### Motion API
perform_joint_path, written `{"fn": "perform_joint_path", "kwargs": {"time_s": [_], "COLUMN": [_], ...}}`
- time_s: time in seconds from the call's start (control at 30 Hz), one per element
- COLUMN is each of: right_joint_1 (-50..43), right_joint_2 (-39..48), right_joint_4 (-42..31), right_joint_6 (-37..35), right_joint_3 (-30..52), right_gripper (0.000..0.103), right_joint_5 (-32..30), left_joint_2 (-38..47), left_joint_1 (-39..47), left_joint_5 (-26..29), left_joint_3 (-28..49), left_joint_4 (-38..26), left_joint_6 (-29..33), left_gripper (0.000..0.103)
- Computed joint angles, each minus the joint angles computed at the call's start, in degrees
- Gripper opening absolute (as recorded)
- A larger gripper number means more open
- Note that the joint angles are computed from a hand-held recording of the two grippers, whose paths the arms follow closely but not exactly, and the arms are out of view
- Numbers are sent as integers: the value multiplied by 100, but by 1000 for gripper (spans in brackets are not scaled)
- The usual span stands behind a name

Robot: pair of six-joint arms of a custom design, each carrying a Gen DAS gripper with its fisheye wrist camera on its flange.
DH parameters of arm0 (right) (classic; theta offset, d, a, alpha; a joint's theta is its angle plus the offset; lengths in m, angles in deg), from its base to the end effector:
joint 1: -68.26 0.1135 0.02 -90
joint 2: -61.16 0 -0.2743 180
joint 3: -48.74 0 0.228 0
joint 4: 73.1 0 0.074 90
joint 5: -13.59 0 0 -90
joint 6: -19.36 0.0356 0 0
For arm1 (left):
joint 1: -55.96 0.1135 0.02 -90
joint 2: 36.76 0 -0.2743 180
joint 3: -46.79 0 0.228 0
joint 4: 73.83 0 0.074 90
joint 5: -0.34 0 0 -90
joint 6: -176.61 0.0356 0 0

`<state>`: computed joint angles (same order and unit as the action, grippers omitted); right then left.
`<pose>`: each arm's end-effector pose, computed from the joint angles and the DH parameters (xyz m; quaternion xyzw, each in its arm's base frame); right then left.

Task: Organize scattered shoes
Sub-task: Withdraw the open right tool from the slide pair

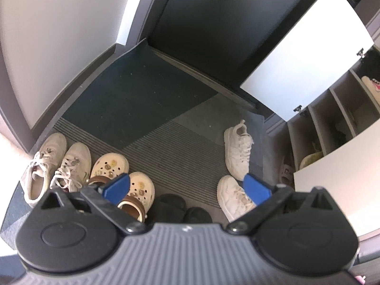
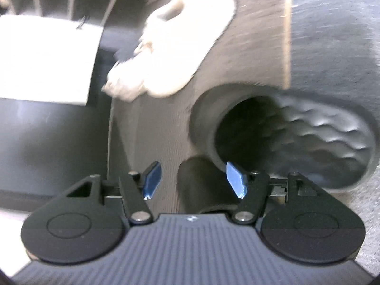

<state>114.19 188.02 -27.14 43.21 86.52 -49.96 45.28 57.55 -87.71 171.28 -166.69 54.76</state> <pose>0.1960 0.1797 0.0326 0.5744 0.6900 0.3444 0.2746 0.2200 0.0049 0.4546 -0.2651 0.9027 -0.1038 0.3227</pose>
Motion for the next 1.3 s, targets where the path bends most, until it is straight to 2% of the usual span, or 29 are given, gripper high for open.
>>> {"fn": "perform_joint_path", "kwargs": {"time_s": [0.07,0.17,0.23,0.27,0.3,0.4,0.47,0.67,0.77,0.87,0.93,1.0,1.03,1.1,1.13,1.2,1.23,1.3], "right_joint_1": [-152,-273,-331,-409,-428,-409,-404,-234,-282,-466,-491,-536,-564,-596,-612,-750,-784,-854], "right_joint_2": [410,481,852,1271,1402,1229,1216,1483,1297,1142,822,67,-60,-847,-1191,-2116,-2325,-3031], "right_joint_4": [519,2,497,1168,1419,1221,1234,1594,1286,987,639,-156,-354,-1486,-2032,-3738,-4275,-6584], "right_joint_6": [53,-203,-339,-253,-195,-476,-570,-434,-331,-55,-146,-1076,-1208,-1779,-1957,-2461,-2620,-3445], "right_joint_3": [34,296,351,376,331,399,463,594,527,433,358,341,373,537,648,1213,1433,2569], "right_gripper": [64,64,63,55,43,30,25,25,26,30,30,30,30,30,30,30,30,30], "right_joint_5": [-270,-333,-322,-589,-675,-665,-649,-566,-589,-965,-1129,-1348,-1397,-1500,-1538,-1727,-1755,-1720], "left_joint_2": [5,20,25,22,13,19,15,9,24,90,139,229,340,597,683,856,957,1135], "left_joint_1": [-30,25,120,198,245,408,489,574,526,435,293,42,-141,-480,-564,-712,-824,-1053], "left_joint_5": [-112,-134,-102,-54,-41,-1,59,85,71,74,-101,-454,-738,-1296,-1372,-1483,-1554,-1662], "left_joint_3": [44,62,62,57,48,89,106,161,191,296,337,406,487,692,729,807,811,769], "left_joint_4": [-33,-87,-125,-140,-134,-152,-158,-105,-100,-105,10,206,229,230,231,225,218,208], "left_joint_6": [71,147,221,273,306,394,422,506,485,398,359,337,273,159,98,-22,-78,-163], "left_gripper": [103,103,103,103,103,103,103,103,103,103,103,103,103,103,103,103,103,103]}}
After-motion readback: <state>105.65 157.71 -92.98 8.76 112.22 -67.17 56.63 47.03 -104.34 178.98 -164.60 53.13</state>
